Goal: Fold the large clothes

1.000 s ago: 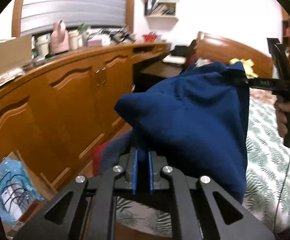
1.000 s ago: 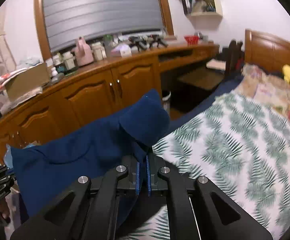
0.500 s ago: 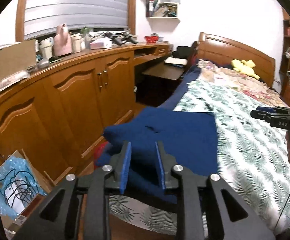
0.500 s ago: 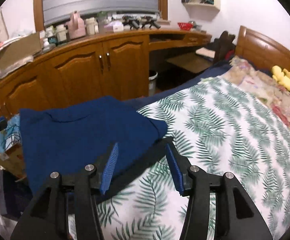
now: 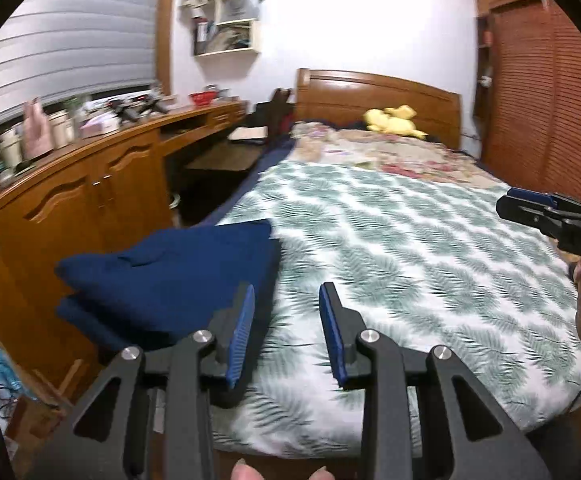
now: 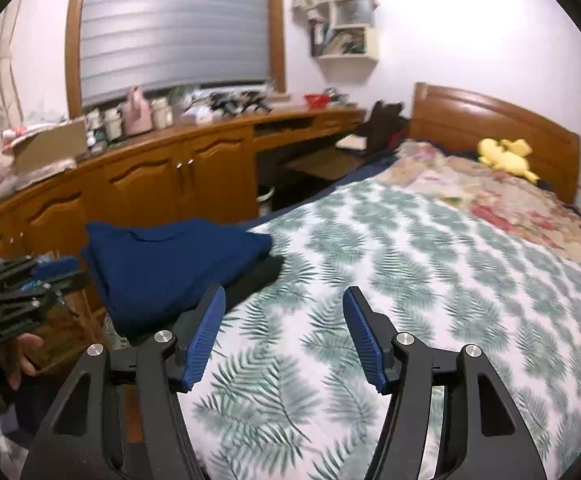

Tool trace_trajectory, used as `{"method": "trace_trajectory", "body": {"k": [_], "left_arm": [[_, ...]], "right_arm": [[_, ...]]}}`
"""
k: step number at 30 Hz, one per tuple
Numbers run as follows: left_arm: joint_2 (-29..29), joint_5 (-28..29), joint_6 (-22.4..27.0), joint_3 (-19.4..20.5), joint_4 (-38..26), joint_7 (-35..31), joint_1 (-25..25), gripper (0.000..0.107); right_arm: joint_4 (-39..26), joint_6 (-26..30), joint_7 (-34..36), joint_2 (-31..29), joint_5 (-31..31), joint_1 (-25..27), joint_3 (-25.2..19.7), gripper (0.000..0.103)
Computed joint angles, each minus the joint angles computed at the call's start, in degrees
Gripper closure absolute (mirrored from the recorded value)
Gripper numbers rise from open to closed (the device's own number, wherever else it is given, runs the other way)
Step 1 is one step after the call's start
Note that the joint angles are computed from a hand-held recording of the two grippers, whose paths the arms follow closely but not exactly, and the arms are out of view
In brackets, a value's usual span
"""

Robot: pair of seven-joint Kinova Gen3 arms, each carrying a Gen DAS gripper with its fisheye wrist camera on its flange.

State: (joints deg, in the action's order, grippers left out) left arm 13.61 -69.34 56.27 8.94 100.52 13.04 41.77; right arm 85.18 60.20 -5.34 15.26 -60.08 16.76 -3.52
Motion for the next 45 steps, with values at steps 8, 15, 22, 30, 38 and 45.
{"method": "trace_trajectory", "body": {"k": [8, 15, 22, 30, 38, 45], "left_arm": [[6.64, 0.84, 0.55, -0.35, -10.78, -3.63, 6.56, 0.075], [11.13, 3.4, -2.15, -2.83, -17.65, -6.94, 11.48, 0.075], [15.15, 5.77, -1.25, -5.93, -25.12, -12.08, 16.93, 0.075], [16.37, 4.39, 1.82, -8.97, -29.29, -13.01, 24.02, 0.075], [15.6, 1.45, 3.16, -8.67, -28.44, -10.03, 26.76, 0.075], [15.75, 1.14, 4.33, -8.03, -28.43, -9.23, 26.89, 0.075]], "right_arm": [[5.68, 5.59, 8.49, -3.24, -6.19, 9.68, 5.84, 0.036], [9.26, 9.2, 14.27, -4.1, -9.92, 16.87, 10.97, 0.033], [10.26, 11.59, 16.91, -3.52, -13.0, 23.1, 14.11, 0.022], [12.62, 13.81, 18.31, -3.71, -17.42, 29.48, 16.71, 0.021], [12.5, 16.91, 18.86, -2.81, -18.73, 33.41, 17.92, 0.021], [13.11, 17.49, 19.4, -2.7, -19.6, 34.31, 17.82, 0.021]]}}
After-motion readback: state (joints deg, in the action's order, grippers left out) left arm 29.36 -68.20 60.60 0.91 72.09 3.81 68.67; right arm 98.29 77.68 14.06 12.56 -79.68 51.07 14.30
